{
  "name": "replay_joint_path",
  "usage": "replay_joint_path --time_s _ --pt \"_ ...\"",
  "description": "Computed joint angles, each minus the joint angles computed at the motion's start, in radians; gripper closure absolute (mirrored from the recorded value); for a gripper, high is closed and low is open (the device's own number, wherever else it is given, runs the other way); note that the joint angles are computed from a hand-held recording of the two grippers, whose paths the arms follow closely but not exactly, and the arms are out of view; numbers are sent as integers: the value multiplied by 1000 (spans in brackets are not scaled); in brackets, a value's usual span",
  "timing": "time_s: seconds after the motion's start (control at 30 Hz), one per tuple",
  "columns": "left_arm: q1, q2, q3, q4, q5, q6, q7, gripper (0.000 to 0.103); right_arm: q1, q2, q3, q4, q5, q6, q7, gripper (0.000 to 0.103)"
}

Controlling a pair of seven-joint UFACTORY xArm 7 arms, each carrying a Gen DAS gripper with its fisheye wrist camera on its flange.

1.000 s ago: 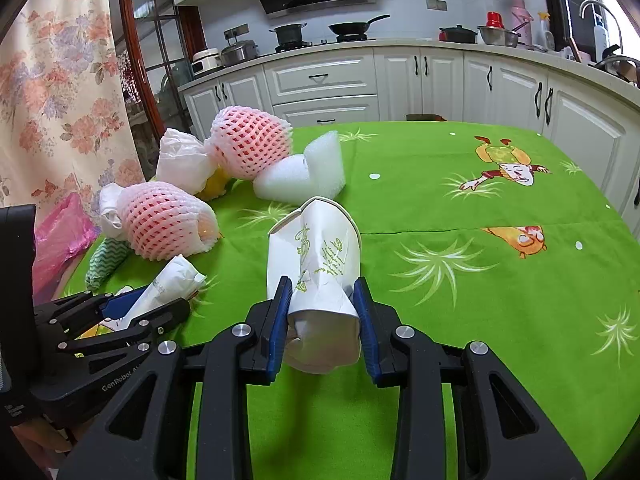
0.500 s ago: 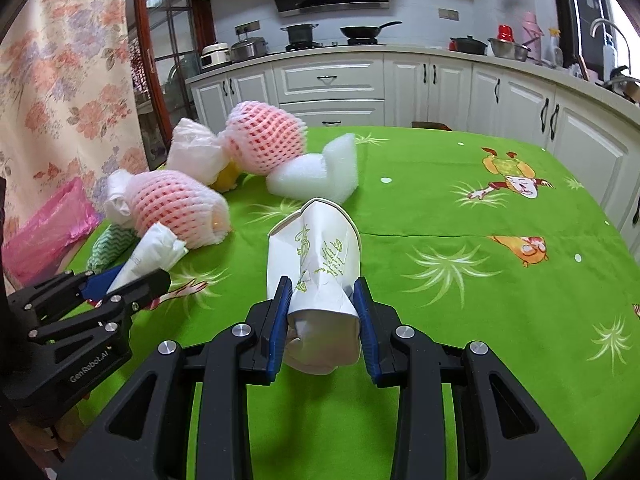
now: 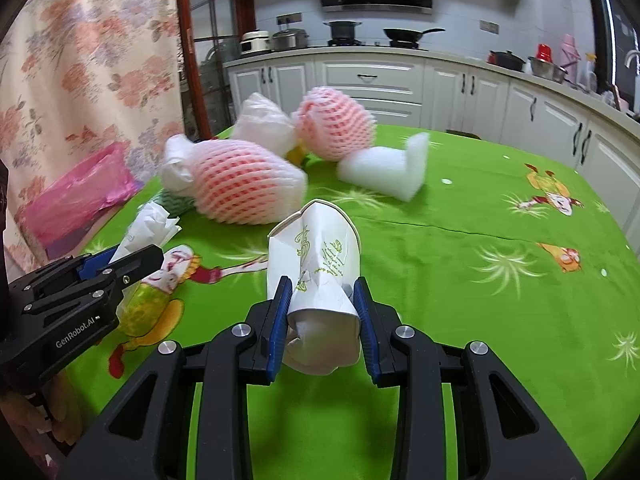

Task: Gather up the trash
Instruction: 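Lift the rolled tissue with the left tool while the right tool holds the paper cup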

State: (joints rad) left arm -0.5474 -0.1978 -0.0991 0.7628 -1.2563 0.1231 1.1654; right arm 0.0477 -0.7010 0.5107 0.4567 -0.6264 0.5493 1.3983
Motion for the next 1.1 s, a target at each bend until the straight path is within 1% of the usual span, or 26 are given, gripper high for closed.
replay_joint_path --time_s 0.23,0.3,0.4,0.7,0.87,0.97,1.1 --pt "4 -60 34 -41 -139 -16 162 70 5 64 27 45 -28 -15 8 71" --pt "12 -72 34 -46 -188 -25 216 70 4 82 36 58 -44 -23 17 71" --pt "41 -83 26 -51 -226 -20 256 70 9 107 42 79 -69 -31 23 71" --pt "122 -121 19 -75 -259 -1 297 70 27 176 55 138 -147 -62 55 71" --pt "153 -153 27 -95 -276 8 330 70 42 223 49 167 -189 -98 77 71" --pt "171 -174 30 -109 -292 11 353 70 53 255 45 193 -212 -103 87 71" --pt "199 -204 39 -129 -287 17 365 70 71 296 31 233 -257 -113 98 71"
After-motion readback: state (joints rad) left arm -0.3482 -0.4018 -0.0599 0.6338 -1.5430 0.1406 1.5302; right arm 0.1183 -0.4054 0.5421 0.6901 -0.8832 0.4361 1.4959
